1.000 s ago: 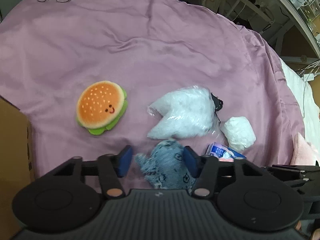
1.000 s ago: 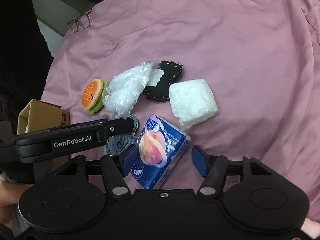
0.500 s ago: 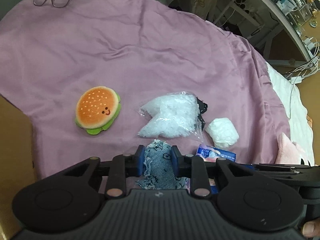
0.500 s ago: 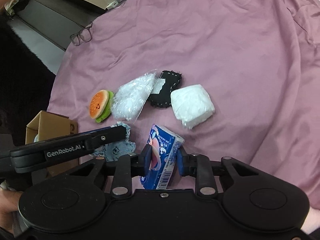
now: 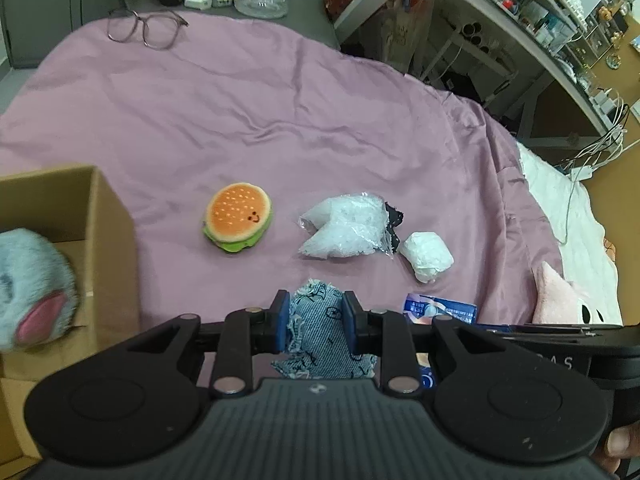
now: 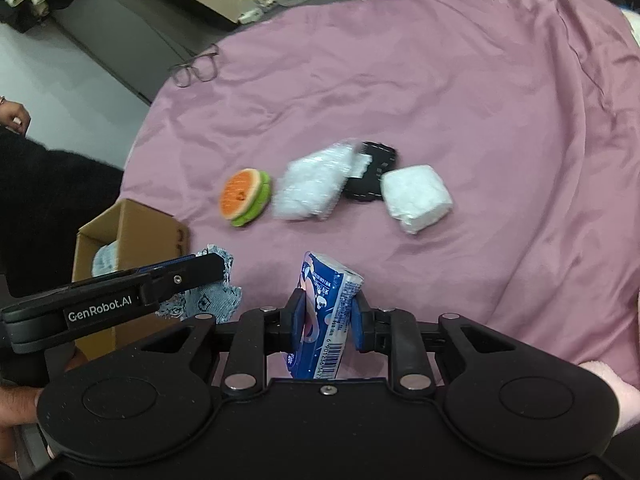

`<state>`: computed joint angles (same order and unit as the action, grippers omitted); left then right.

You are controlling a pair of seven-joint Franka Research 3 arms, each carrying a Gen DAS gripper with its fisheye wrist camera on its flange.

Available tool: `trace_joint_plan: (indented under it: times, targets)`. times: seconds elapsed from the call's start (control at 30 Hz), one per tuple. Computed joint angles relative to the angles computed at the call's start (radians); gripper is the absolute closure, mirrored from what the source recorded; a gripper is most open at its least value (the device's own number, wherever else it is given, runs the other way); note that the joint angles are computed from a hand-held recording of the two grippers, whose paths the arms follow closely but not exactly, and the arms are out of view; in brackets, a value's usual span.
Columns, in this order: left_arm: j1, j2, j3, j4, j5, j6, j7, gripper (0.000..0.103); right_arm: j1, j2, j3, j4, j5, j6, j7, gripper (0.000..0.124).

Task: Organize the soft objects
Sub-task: 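Carry the cat plush and tissue packet with both grippers over the box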

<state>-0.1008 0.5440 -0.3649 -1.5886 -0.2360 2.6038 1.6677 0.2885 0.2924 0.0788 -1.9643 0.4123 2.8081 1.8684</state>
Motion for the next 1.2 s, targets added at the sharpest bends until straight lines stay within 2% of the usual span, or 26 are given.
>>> trace_joint_plan:
  times: [0.3, 0.57, 0.87, 1.2]
  targets:
    - [0.053, -0.129, -0.021, -0.137, -0.081, 0.06, 0.073, 0.077, 0.056, -0.021, -0.016, 0.021, -0.093, 0.01, 0.078, 0.101]
    - [0.082, -0.215, -0.01, -0.221, -0.174, 0.09, 0.148, 0.077, 0.095, -0.03, -0.024, 0.058, -0.176, 0.01, 0.142, 0.101]
    - [0.099, -0.289, 0.031, -0.298, -0.265, 0.121, 0.221, 0.077, 0.146, -0.001, -0.033, 0.138, -0.272, 0.014, 0.213, 0.1]
    - [0.129, -0.329, 0.082, -0.359, -0.336, 0.14, 0.3, 0.077, 0.207, 0.104, -0.043, 0.31, -0.353, -0.049, 0.245, 0.1]
